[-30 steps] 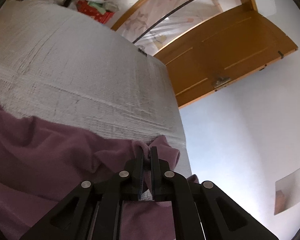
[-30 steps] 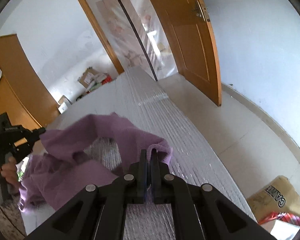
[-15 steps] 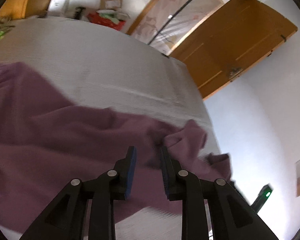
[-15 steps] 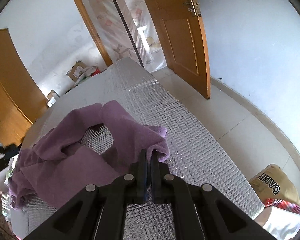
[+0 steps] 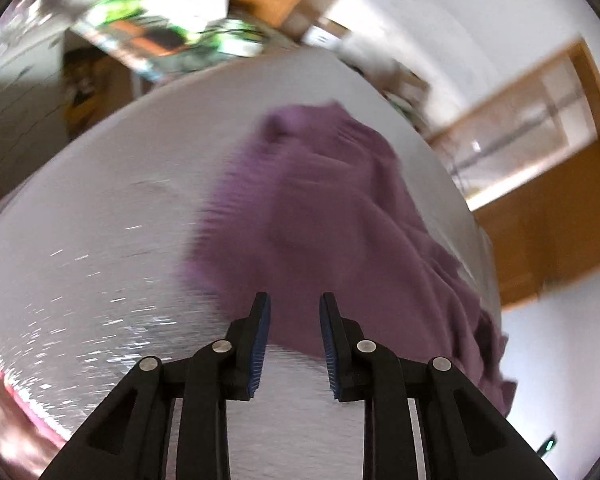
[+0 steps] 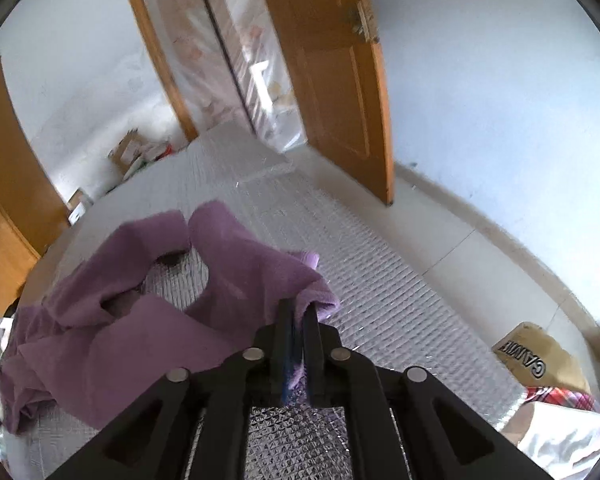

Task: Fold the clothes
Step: 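Lower the garment onto the mat and regrasp the waistband with the left tool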

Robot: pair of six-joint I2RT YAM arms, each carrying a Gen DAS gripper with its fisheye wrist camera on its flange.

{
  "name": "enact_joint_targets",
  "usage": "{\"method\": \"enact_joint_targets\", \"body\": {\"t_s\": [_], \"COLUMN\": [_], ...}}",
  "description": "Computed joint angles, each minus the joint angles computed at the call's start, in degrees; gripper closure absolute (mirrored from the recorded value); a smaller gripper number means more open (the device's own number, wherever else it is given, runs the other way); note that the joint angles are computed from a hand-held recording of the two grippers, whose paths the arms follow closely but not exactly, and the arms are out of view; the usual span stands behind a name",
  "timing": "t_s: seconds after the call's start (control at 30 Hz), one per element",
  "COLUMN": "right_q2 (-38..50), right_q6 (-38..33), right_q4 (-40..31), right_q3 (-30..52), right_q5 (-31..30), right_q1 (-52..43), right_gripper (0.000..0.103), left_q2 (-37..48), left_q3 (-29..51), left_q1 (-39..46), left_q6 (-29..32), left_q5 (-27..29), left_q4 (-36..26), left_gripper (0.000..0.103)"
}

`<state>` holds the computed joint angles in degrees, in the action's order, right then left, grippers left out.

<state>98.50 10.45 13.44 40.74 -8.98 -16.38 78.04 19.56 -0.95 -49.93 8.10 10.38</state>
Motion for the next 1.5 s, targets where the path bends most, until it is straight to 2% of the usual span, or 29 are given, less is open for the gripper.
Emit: {"method": "enact_joint_targets", "body": {"t_s": [0.07,0.13,0.2,0.33,0.37,0.47,0.6,0.67,0.8,0.87,0.97,1.07,1.17,1.27,1.3,1.43,1.5], "right_q2": [-2.60,-4.76,-6.82,-11.03,-11.50,-11.35,-7.25,-4.39,-0.04,2.75,6.39,10.18,13.50,16.40,16.90,15.62,14.27], "right_q6": [1.81,2.60,2.19,3.02,2.29,-2.73,-6.27,-8.22,-14.47,-16.89,-19.57,-25.40,-28.09,-27.77,-27.54,-26.99,-26.71], "right_q4": [1.02,1.14,1.37,5.25,5.92,5.52,5.92,4.89,3.32,3.09,1.72,1.70,1.97,-0.16,-0.50,1.27,1.80], "right_q3": [-1.78,-3.15,-4.67,-9.53,-10.31,-10.36,-7.80,-5.46,-1.61,1.19,5.30,8.99,11.87,15.41,16.10,14.73,13.77], "right_q5": [1.18,0.80,1.44,0.09,-1.14,-3.00,-4.65,-4.95,-3.08,0.46,1.87,5.55,9.73,10.90,10.67,9.17,8.57], "right_q1": [-0.22,-0.26,1.22,5.64,7.33,14.47,22.54,26.74,35.34,39.26,42.80,46.65,49.14,49.69,49.67,49.40,49.45], "right_gripper": [0.092,0.089,0.089,0.086,0.082,0.079,0.074,0.071,0.069,0.068,0.068,0.068,0.068,0.068,0.069,0.099,0.100], "left_q2": [0.18,2.14,5.36,10.82,11.66,13.98,15.07,14.43,15.89,15.42,15.62,16.27,15.11,13.60,13.75,14.48,15.17], "left_q3": [-2.99,-4.36,-5.57,-5.96,-5.45,-3.87,-1.91,-2.04,-2.64,-2.60,-3.29,-3.75,-3.50,-1.13,-0.98,-0.36,-1.06], "left_q1": [2.42,4.15,6.58,9.02,9.43,10.44,8.86,10.34,11.97,12.13,12.71,13.26,12.18,10.19,10.29,10.83,11.97], "left_q6": [-1.08,-1.21,-1.37,-3.07,-3.20,-3.47,-2.38,-2.28,-3.82,-3.19,-4.42,-5.17,-3.72,-1.21,-1.37,-2.10,-3.40], "left_q5": [2.25,5.74,9.61,12.02,12.25,12.85,10.85,12.18,13.79,13.85,14.09,14.74,13.53,11.37,11.53,12.34,13.69], "left_q4": [3.60,6.29,10.88,18.40,18.67,19.19,18.15,17.64,20.47,19.85,21.42,22.85,20.67,15.10,14.98,14.79,16.89], "left_gripper": [0.075,0.067,0.067,0.065,0.065,0.065,0.065,0.065,0.065,0.065,0.067,0.067,0.067,0.065,0.065,0.065,0.065]}}
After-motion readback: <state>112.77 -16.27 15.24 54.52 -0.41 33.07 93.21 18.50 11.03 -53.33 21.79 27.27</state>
